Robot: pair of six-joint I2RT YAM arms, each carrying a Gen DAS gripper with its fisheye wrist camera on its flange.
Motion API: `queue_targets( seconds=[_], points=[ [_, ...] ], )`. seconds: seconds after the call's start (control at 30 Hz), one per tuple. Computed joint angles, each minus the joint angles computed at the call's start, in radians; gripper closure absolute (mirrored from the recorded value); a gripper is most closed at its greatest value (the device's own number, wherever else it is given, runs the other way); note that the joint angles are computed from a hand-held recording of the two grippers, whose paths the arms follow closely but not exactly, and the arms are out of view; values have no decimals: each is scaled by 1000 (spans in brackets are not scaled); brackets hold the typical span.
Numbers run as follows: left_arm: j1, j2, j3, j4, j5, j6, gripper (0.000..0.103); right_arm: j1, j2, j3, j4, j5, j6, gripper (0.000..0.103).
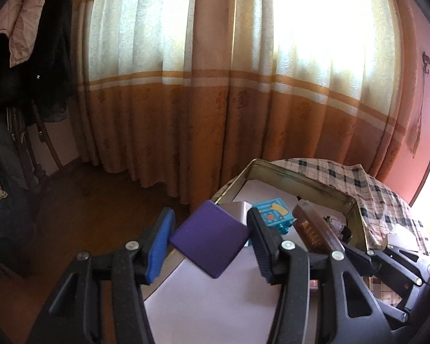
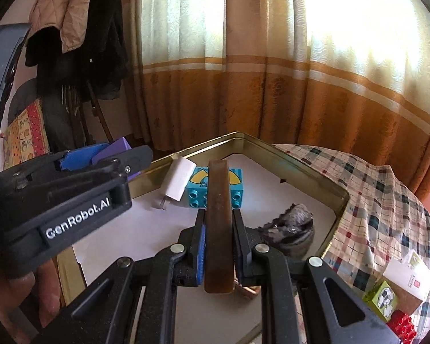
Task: Organize rigid objects
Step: 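Open the left tool to drop the purple block while the right tool releases the stick into the tray, then withdraw both open tools from the tray back over the table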
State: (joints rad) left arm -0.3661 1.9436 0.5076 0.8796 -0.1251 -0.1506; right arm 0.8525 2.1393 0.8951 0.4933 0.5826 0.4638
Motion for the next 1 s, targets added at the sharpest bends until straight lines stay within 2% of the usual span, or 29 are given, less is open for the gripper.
queue_targets(
  seconds=[0.13,0.17,0.2,0.23,0.27,0.3,0.37,0.47,0.6,0.67,0.77,0.9,1.0],
  points=[
    [-6,-4,-6,4,-18,0,50,-1,11,19,-6,-7,-7,83],
    [-7,-5,-6,5,-23,0,49,1,13,20,-2,3,-7,72],
    [-10,-9,-8,4,-32,-2,40,-1,12,15,8,-2,-3,65],
    [-13,-13,-15,13,-39,-5,31,-2,10,9,18,-7,-1,53],
    [-12,-15,-20,21,-40,-5,28,-1,8,-1,35,-6,2,45],
    [-14,-17,-27,32,-47,-6,26,1,4,-12,47,5,4,43],
    [-17,-26,-37,37,-52,-7,24,3,-8,-32,54,13,16,42],
    [-24,-46,-62,54,-52,-25,13,3,-47,-82,52,22,47,42],
    [-69,-83,-96,64,-49,-34,11,16,-138,-211,64,62,80,40],
    [-126,-105,-119,75,-69,-27,11,29,-196,-299,76,92,103,36],
    [-205,-127,-135,75,-94,-25,3,44,-284,-428,73,141,145,35],
    [-332,-137,-126,56,-133,-7,3,25,-397,-594,52,193,219,34],
    [-422,-122,-88,12,-154,-6,2,-21,-452,-707,93,195,255,34]
  ],
)
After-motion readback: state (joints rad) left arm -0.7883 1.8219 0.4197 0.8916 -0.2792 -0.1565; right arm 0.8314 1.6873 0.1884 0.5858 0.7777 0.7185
